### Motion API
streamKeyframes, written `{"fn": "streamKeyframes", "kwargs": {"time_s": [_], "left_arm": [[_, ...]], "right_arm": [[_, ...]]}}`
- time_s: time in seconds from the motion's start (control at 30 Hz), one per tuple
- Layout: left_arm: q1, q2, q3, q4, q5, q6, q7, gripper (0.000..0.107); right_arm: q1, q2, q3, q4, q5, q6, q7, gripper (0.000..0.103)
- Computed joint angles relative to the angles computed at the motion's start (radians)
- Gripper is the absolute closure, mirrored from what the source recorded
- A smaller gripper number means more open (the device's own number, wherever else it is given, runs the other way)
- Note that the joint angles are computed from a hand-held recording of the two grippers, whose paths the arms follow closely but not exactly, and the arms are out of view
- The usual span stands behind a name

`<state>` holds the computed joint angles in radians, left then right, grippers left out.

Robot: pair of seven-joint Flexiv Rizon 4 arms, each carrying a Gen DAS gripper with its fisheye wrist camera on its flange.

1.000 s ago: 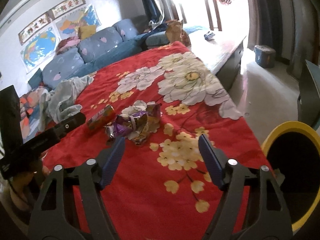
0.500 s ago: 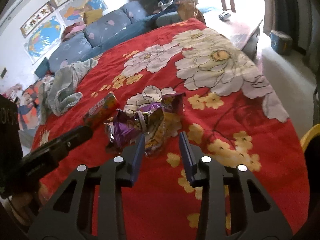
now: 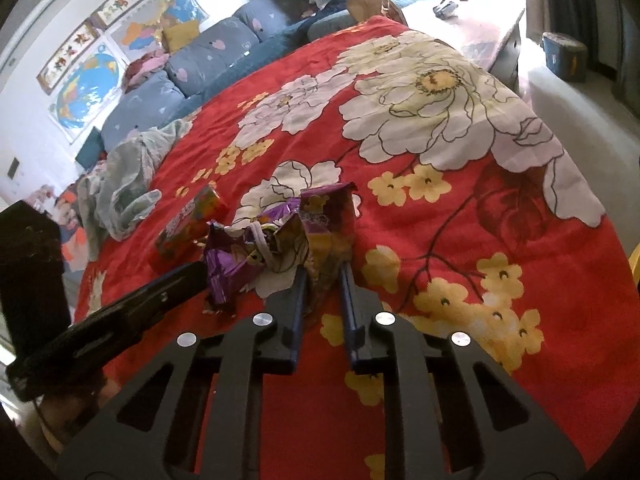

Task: Collect trash
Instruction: 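Grasp a brown wrapper with the left gripper while the right grasps a purple-gold wrapper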

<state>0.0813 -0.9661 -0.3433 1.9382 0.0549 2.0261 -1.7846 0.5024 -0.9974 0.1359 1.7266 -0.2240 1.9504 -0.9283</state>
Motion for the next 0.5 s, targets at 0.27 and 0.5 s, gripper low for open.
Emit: {"fn": "streamKeyframes", "kwargs": {"time_s": [0.27, 0.5], "left_arm": [[0.038, -0.036, -0.056, -0.038, 0.022, -0.024, -0.001, 0.082], [0.048, -0.051, -0.078, -0.046, 0.042, -0.011, 0.005, 0.092]], "right_arm": [[0.038, 0.043, -0.041, 0.090, 0.058, 0.066, -0.032, 0.094], [0.104, 0.080, -0.095, 0.158, 0.147, 0.120, -0.082, 0.094]]}}
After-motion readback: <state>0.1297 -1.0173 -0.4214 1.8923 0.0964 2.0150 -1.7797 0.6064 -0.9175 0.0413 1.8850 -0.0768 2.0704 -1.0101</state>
